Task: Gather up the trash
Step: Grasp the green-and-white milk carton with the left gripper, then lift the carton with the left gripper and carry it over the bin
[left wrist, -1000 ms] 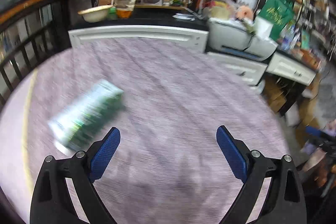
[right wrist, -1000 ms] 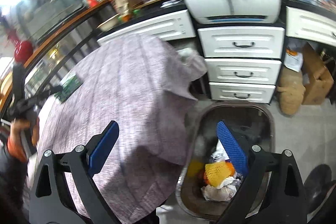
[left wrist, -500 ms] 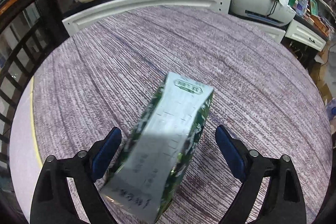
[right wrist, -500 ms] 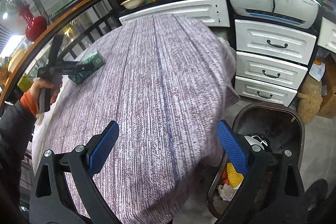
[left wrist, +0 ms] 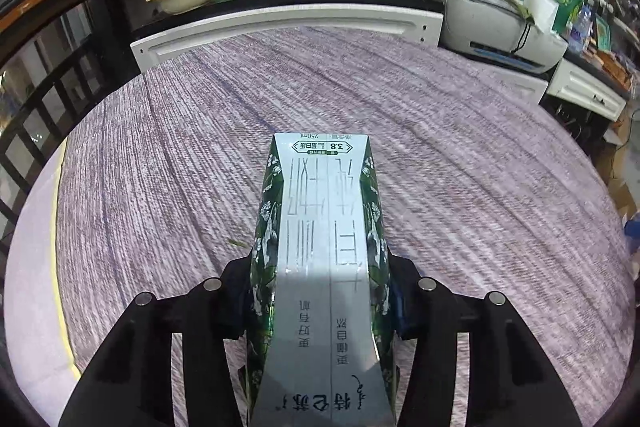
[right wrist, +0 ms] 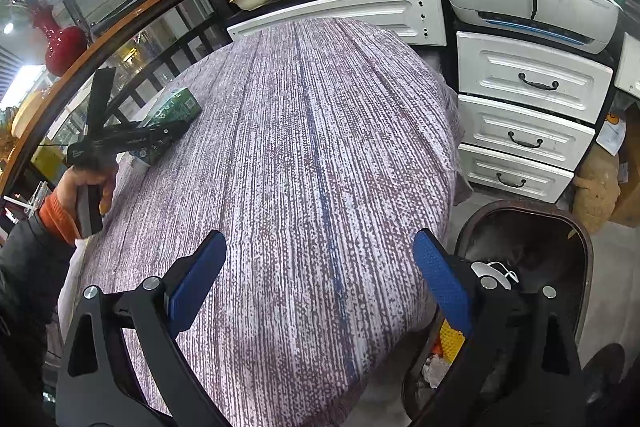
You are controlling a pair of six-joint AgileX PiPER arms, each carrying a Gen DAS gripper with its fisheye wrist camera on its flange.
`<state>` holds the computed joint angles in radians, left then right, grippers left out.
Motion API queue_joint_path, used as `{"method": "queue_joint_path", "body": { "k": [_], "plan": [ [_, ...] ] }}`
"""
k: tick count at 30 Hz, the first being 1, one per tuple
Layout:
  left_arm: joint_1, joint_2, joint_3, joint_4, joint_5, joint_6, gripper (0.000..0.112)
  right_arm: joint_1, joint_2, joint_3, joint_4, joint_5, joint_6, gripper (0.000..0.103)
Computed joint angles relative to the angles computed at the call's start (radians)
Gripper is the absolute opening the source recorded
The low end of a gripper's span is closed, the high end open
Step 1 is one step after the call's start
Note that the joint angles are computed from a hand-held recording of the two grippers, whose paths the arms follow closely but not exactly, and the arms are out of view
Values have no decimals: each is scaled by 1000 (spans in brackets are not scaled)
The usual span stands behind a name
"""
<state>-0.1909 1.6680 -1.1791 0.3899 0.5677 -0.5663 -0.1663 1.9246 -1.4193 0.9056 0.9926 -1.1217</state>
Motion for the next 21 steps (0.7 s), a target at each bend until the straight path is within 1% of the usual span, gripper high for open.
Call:
{"method": "queue_joint_path", "body": {
  "k": [3, 5, 9, 12, 17, 19, 21],
  "plan": [
    [-50, -31, 32, 48, -27, -109, 50, -19, -2, 0, 11, -4, -13, 93],
    [-95, -42, 40, 74, -19, -174, 50, -37, -8, 6, 22, -5, -27, 93],
    [-216, -74, 67, 213, -6, -352, 50, -71, -39, 44, 53, -44, -94, 93],
    [-305, -88, 75, 296, -6, -499, 50, -95, -46, 58, 69, -56, -120, 93],
    [-434, -58, 42, 415, 17, -707, 50, -140, -57, 73, 90, -76, -147, 93],
    [-473, -36, 19, 438, 19, -745, 50, -167, -58, 74, 98, -77, -161, 93],
    [-510, -3, -19, 433, 28, -741, 50, -193, -58, 83, 107, -83, -180, 93]
  ]
}}
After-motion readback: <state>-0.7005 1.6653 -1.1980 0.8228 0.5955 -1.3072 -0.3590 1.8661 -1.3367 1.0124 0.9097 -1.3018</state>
